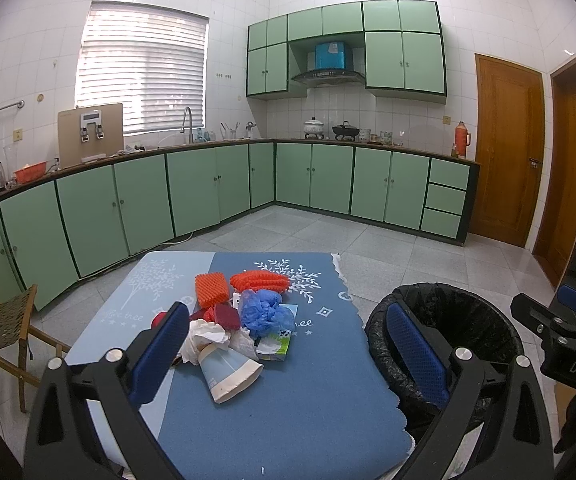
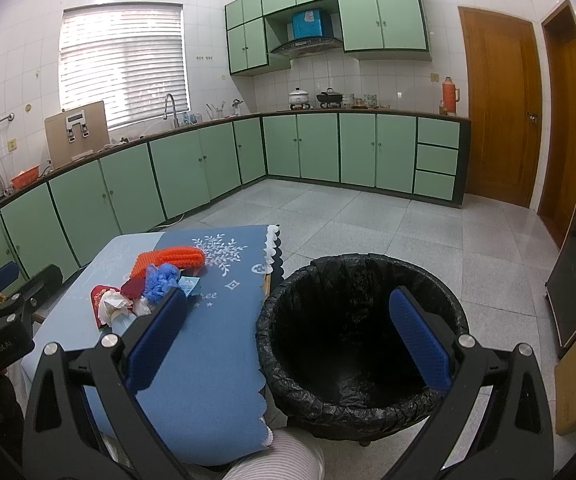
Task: Collect trash
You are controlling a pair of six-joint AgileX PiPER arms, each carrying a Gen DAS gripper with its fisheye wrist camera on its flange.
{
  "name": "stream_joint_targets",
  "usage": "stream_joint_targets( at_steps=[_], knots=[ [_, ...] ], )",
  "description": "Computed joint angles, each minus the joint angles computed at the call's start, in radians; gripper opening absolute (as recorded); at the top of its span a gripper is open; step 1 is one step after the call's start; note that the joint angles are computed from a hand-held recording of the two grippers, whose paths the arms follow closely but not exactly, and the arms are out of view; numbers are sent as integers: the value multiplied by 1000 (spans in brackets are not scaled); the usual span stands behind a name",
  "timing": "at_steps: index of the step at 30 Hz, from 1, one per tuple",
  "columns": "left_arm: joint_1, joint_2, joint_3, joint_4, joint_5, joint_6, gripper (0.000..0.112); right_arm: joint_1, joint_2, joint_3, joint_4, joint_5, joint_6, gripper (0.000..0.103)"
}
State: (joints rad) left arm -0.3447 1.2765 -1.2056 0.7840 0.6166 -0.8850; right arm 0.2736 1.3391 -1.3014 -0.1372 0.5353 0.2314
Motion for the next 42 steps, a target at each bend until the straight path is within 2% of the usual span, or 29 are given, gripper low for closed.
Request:
stream_joint_targets(
  at_steps=[12, 31, 35, 42],
  knots=[
    [12, 4, 0, -8, -7, 5, 97, -4, 10, 10, -5, -22, 6, 98],
    [39, 31, -10, -45, -23, 26, 97, -6, 45, -24, 10, -2, -11, 98],
    [100, 43, -4, -99, -51, 64, 97, 13, 79, -40, 0, 2, -3, 98],
    [299, 114, 7, -198, -57, 181, 97, 73, 198, -99, 14, 17, -12, 98]
  ],
)
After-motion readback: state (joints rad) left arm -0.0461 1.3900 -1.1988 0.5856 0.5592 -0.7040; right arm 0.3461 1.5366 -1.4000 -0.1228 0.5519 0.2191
